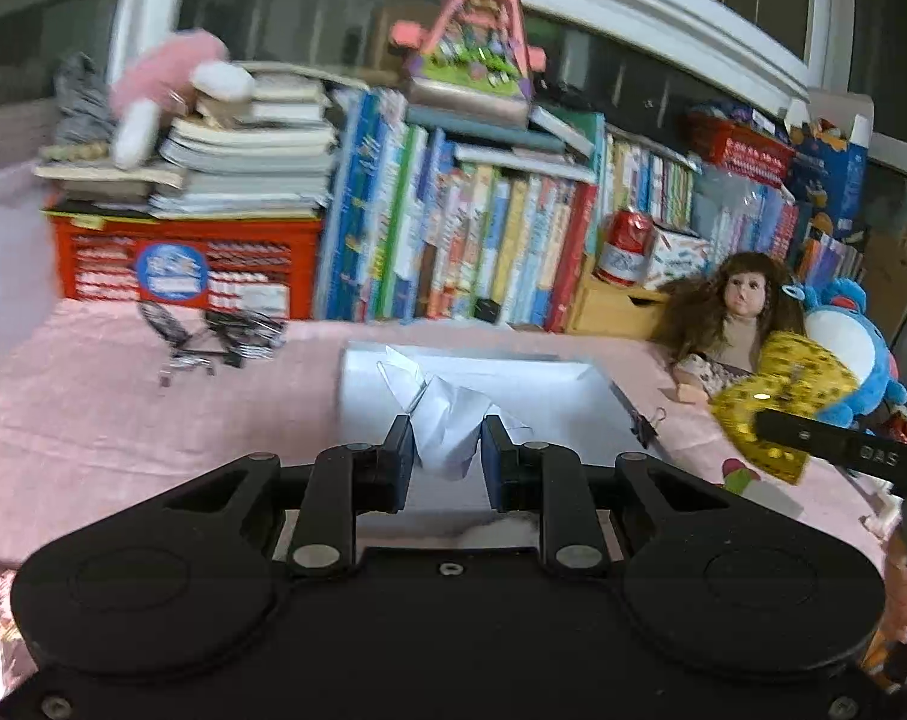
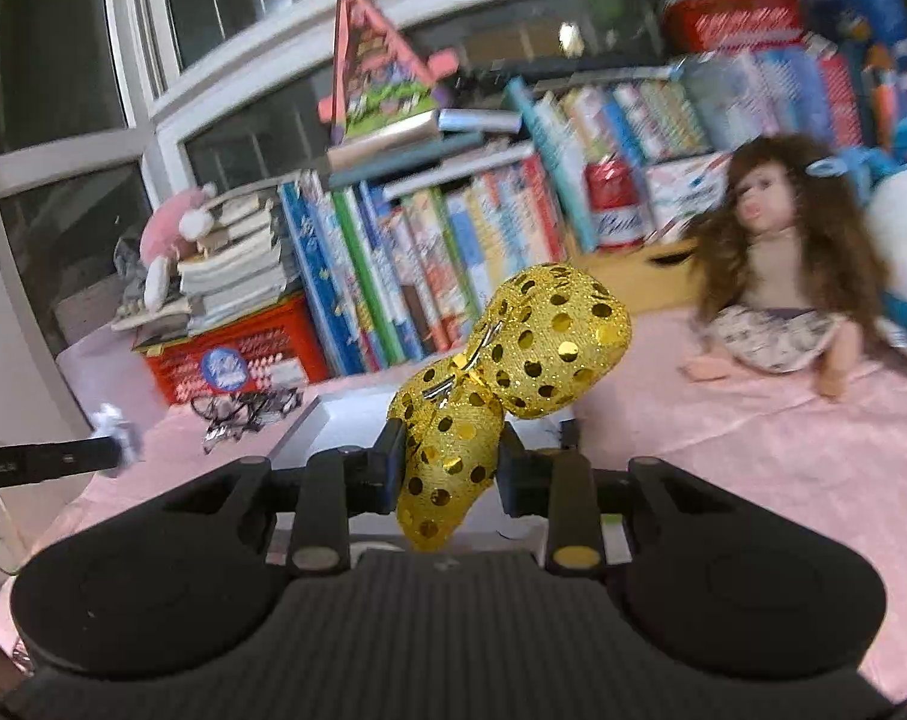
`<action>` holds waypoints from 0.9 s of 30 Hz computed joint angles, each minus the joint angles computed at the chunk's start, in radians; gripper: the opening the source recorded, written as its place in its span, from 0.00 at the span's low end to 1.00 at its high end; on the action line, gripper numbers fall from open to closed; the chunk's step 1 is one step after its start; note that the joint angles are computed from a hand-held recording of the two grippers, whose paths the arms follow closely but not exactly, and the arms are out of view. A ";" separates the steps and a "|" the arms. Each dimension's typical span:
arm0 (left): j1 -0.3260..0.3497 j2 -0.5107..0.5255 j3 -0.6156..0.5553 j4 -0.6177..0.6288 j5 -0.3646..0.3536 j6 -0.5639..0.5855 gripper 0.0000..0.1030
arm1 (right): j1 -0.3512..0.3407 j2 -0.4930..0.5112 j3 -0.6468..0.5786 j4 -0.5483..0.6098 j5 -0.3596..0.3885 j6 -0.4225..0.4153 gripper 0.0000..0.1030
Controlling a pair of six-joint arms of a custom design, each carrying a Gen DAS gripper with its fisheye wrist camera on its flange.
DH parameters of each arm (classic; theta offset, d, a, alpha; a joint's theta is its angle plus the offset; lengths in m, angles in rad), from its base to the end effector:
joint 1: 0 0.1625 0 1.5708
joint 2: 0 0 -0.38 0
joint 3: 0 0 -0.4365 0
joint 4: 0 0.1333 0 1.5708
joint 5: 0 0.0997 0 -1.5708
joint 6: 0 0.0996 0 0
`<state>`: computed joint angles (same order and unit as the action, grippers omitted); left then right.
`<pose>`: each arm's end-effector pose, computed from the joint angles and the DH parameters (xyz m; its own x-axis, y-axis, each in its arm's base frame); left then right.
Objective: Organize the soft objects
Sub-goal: 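Carry the tissue with the left tool while the right tool carries the bow to the white tray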
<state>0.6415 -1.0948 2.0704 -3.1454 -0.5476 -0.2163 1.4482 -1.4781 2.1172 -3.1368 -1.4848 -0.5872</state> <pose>-0.2943 -0.4923 0.1522 -0.8230 0.0200 -0.5677 0.4967 0.5104 -0.7020 0.0766 -0.5381 0.3007 -0.8709 -0.2854 0.4002 -0.4914 0.5257 -0.6944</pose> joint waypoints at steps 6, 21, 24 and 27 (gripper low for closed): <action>0.109 0.089 -0.209 0.194 -0.130 -0.037 0.21 | 0.064 0.128 -0.196 0.223 -0.131 -0.008 0.34; 0.296 0.311 -0.629 0.754 -0.313 -0.287 0.22 | 0.131 0.378 -0.488 0.558 -0.367 0.044 0.36; 0.314 0.345 -0.677 0.797 -0.330 -0.296 0.22 | 0.131 0.410 -0.524 0.594 -0.385 0.057 0.36; 0.325 0.364 -0.703 0.823 -0.344 -0.303 0.22 | 0.132 0.437 -0.555 0.616 -0.394 0.065 0.37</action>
